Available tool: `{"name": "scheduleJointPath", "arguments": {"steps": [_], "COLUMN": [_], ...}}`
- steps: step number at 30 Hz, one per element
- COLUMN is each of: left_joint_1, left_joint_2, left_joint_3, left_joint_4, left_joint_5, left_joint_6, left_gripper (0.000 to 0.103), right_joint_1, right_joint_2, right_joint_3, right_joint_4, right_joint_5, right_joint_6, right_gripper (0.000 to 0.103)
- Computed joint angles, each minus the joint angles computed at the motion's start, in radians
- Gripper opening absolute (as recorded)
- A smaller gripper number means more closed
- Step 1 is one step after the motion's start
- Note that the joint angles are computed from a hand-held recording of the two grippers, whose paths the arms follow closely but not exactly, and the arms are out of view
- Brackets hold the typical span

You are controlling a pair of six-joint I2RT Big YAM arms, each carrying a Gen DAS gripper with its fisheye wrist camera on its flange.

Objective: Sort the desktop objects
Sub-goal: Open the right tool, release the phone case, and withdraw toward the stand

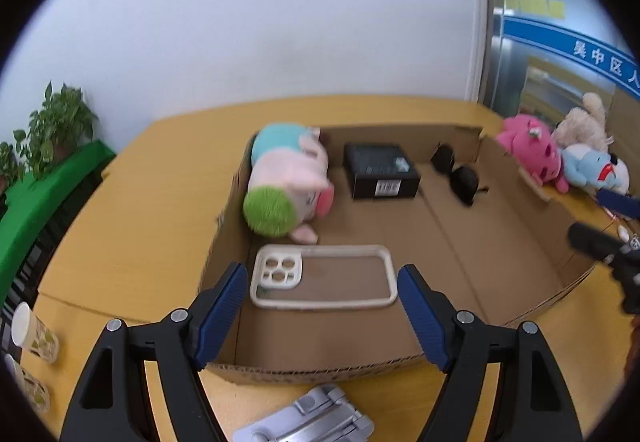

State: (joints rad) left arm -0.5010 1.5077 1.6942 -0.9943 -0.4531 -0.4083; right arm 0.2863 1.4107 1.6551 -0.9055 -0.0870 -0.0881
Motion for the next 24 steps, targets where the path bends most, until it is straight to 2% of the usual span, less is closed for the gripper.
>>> {"name": "scheduleJointPath", "arguments": {"steps": [6, 10, 24], "left_joint_1": [0.033, 0.02, 0.027], "left_joint_2": [0.005, -0.003, -0.002], "left_joint_3": [-0.044, -0.054, -0.037], "left_joint_4": [-0.041, -0.04, -0.059], "left_joint_5": [0.132, 0.114, 0.149], "left_joint_6": [-0.095, -0.084, -0.075], "left_gripper": [0.077, 0.077, 0.077], "right_joint_1": [-0.003, -0.005, 0.002], "right_joint_2": [0.001, 0.001, 0.012], "right_joint_3": [-0.004, -0.011, -0.011], "right_joint_4": [0.001, 0.003, 0.002], "right_joint_5": [-0.001, -0.003, -0.008], "right_joint_6": [-0.005, 0.0, -0.002], "right_gripper": [0.103, 0.103, 0.103]}}
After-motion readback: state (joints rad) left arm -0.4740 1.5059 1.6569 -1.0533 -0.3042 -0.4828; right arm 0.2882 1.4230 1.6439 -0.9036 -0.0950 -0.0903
